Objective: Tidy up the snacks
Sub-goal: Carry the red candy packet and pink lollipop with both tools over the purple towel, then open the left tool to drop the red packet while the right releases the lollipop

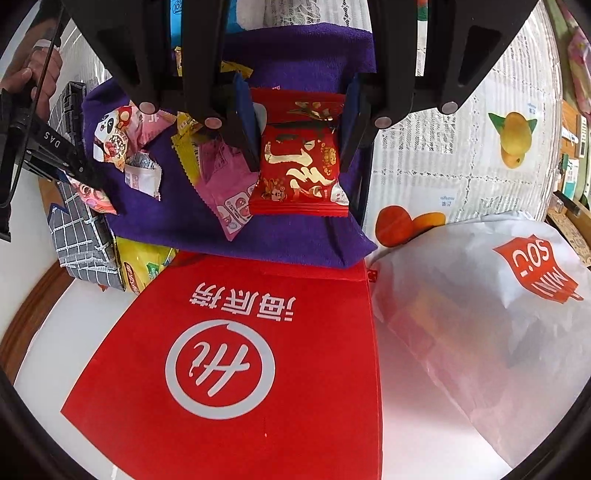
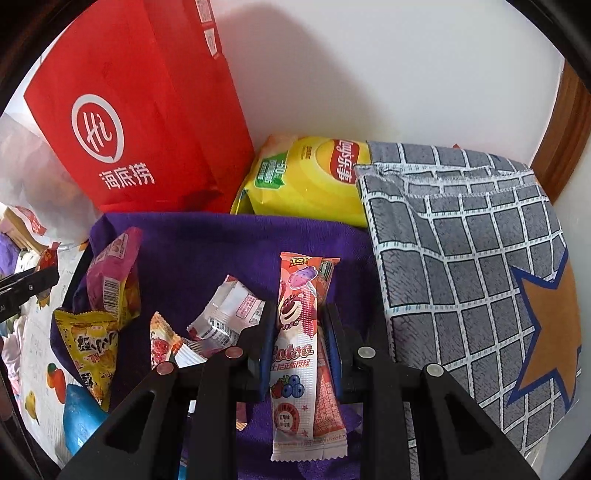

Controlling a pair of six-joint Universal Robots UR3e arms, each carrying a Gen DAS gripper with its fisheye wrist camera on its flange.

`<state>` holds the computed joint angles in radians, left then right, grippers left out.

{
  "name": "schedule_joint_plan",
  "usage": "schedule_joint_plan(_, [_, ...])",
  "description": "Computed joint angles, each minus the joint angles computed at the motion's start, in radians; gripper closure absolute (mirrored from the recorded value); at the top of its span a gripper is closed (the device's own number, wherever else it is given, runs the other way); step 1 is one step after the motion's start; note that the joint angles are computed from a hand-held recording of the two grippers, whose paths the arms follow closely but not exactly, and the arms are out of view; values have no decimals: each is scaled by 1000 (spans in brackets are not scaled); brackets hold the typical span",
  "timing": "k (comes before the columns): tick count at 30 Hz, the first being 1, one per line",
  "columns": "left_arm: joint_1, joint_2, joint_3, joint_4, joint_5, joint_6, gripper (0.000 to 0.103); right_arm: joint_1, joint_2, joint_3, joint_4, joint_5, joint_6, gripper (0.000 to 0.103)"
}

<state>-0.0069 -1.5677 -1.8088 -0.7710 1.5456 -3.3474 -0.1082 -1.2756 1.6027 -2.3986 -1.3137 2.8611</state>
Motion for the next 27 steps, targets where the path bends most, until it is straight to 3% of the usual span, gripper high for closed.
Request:
schedule_joint_plan(17, [-20,-68,61,-72,-5,1,65,38,93,-86,69,-22,7,76])
schedule_joint_plan(27, [-35,-100,78,-85,-10,5,65,24,36,-45,45,1,0,66])
